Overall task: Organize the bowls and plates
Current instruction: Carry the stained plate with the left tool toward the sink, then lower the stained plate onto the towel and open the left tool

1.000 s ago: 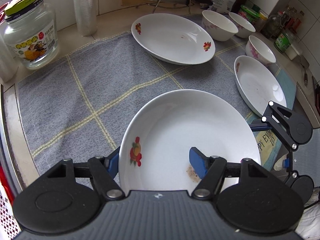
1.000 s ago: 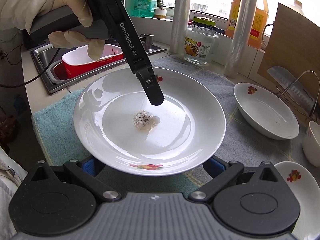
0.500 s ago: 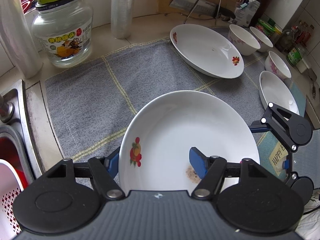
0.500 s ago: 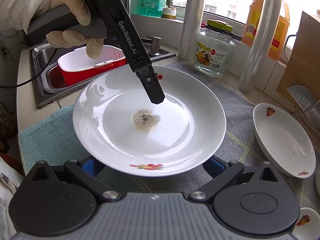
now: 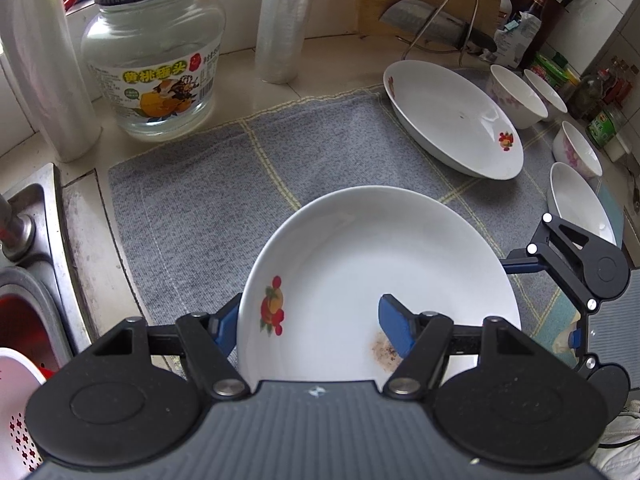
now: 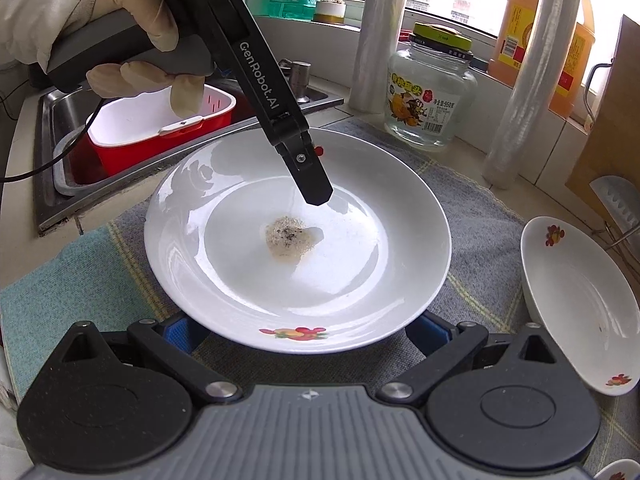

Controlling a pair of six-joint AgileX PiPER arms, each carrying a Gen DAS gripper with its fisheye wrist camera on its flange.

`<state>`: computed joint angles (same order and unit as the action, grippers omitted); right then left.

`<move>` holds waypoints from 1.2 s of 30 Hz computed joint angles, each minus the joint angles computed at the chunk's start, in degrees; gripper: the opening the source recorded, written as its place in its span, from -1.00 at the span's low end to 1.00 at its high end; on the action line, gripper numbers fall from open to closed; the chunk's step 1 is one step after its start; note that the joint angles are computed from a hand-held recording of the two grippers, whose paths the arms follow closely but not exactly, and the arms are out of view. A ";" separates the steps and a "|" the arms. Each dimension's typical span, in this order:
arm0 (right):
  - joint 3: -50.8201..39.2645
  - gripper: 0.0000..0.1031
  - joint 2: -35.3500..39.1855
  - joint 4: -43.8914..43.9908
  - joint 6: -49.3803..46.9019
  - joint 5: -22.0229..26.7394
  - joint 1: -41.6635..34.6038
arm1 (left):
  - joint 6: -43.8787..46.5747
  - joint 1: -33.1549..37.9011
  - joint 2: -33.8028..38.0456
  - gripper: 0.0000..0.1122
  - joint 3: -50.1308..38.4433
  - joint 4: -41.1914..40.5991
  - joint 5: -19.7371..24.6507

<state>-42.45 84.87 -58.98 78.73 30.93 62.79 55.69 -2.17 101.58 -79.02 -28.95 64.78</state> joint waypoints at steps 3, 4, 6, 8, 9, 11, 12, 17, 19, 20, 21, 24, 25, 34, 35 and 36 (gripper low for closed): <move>-0.51 1.00 0.61 0.50 -0.33 -0.09 -0.41 | 0.31 0.30 0.81 0.23 -0.70 -0.68 0.11; -0.65 1.00 0.76 0.76 -0.54 -0.20 -0.63 | 0.37 0.32 1.00 0.23 -0.87 -0.78 0.10; -0.99 1.00 1.09 1.34 -1.06 -0.33 -1.06 | 0.43 0.30 1.43 0.23 -1.18 -0.88 -0.03; -1.26 1.00 1.13 2.18 -1.45 -0.07 -0.97 | 0.34 0.24 1.81 0.23 -1.27 -0.95 -0.33; -1.27 1.00 1.12 2.36 -1.53 -0.16 -1.05 | 0.33 0.27 1.95 0.23 -1.28 -1.01 -0.36; -1.59 1.00 1.30 3.41 -2.71 -0.54 -1.63 | 0.27 0.32 2.29 0.23 -1.35 -1.04 -0.45; -1.75 1.00 1.41 3.54 -3.03 -0.51 -1.73 | 0.38 0.39 2.43 0.23 -1.38 -1.10 -0.58; -2.45 1.00 1.80 4.13 -3.86 0.05 -1.62 | 0.23 0.50 2.94 0.23 -1.38 -1.46 -0.91; -2.79 1.00 2.14 4.45 -4.63 0.30 -1.59 | 0.65 0.46 2.69 0.23 -0.74 -1.52 -1.61; -2.80 1.00 2.17 4.28 -4.37 0.63 -1.21 | 0.86 0.49 2.43 0.27 -0.07 -1.82 -2.35; -2.84 1.00 2.18 4.30 -4.48 0.68 -1.11 | 1.36 0.69 2.23 0.30 0.49 -2.41 -2.66; -2.94 1.00 2.00 4.97 -5.27 0.90 -1.14 | 3.41 1.20 -0.37 0.49 4.07 -4.05 -6.43; -2.97 1.00 1.84 5.37 -5.52 1.28 -0.99 | 4.38 1.43 -1.63 0.52 5.59 -4.68 -8.19; -2.63 1.00 -6.14 9.24 -2.47 15.42 5.97 | 13.17 5.24 -16.82 0.71 20.02 -12.93 -15.57; -2.80 1.00 -6.93 9.20 -0.70 18.37 7.24 | 13.98 5.38 -18.74 0.72 21.82 -14.08 -16.10; -2.92 1.00 -7.44 9.00 0.81 20.65 8.30 | 15.14 5.62 -20.08 0.72 23.22 -15.48 -16.00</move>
<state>-45.37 77.44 -49.98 79.54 51.58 71.09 70.83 3.45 81.50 -55.81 -44.43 48.78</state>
